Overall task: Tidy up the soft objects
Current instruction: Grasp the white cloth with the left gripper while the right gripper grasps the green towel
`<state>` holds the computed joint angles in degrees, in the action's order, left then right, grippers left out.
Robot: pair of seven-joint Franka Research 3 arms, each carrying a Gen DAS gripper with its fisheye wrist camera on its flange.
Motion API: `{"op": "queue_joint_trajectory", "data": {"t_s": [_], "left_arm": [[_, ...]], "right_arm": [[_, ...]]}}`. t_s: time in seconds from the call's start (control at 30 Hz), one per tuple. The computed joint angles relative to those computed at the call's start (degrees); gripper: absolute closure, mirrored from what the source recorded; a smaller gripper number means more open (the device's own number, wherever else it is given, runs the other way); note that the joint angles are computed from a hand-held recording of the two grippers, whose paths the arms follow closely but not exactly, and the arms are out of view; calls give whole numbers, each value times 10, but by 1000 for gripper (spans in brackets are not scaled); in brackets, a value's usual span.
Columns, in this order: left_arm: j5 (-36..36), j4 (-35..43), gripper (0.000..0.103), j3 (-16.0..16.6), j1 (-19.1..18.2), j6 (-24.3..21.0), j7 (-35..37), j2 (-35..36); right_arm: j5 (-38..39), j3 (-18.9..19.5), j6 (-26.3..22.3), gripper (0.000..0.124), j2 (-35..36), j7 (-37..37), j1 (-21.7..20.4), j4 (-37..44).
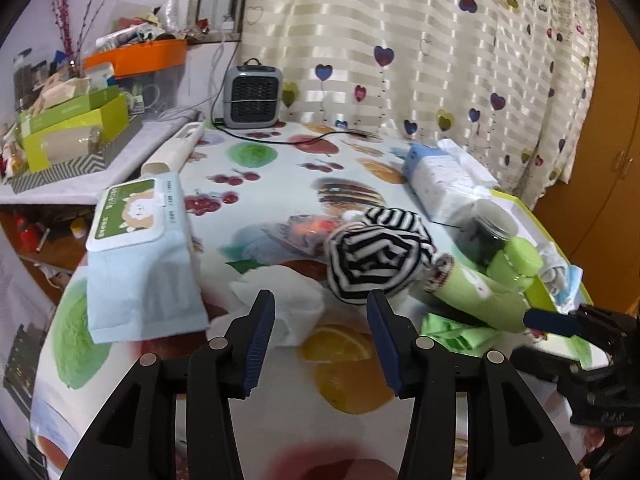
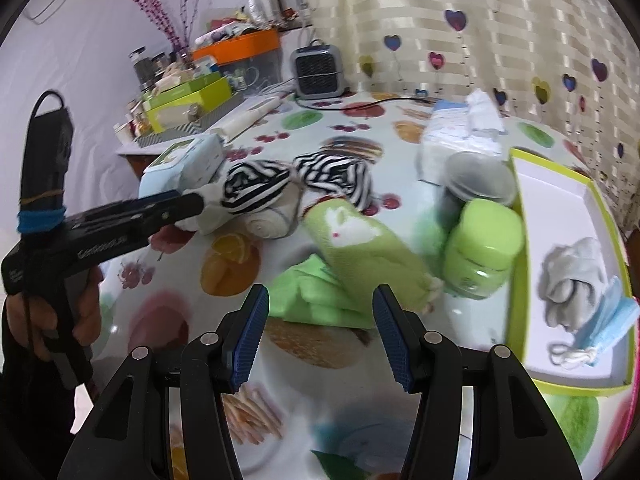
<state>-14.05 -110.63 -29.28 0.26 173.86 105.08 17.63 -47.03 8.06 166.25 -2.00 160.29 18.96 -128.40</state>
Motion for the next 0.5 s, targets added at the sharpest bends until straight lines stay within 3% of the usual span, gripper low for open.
{"op": "queue_joint_trajectory", "data": {"t_s": [0.3,0.5], "left_arm": [[112,40,45,83,-66,2,-75,33],[167,65,44,101,-80,-14,-113,53]], "right_arm": [[59,-17,14,69,44,-89,28,32],[85,-36,-5,69,69,-125,48,53]]}}
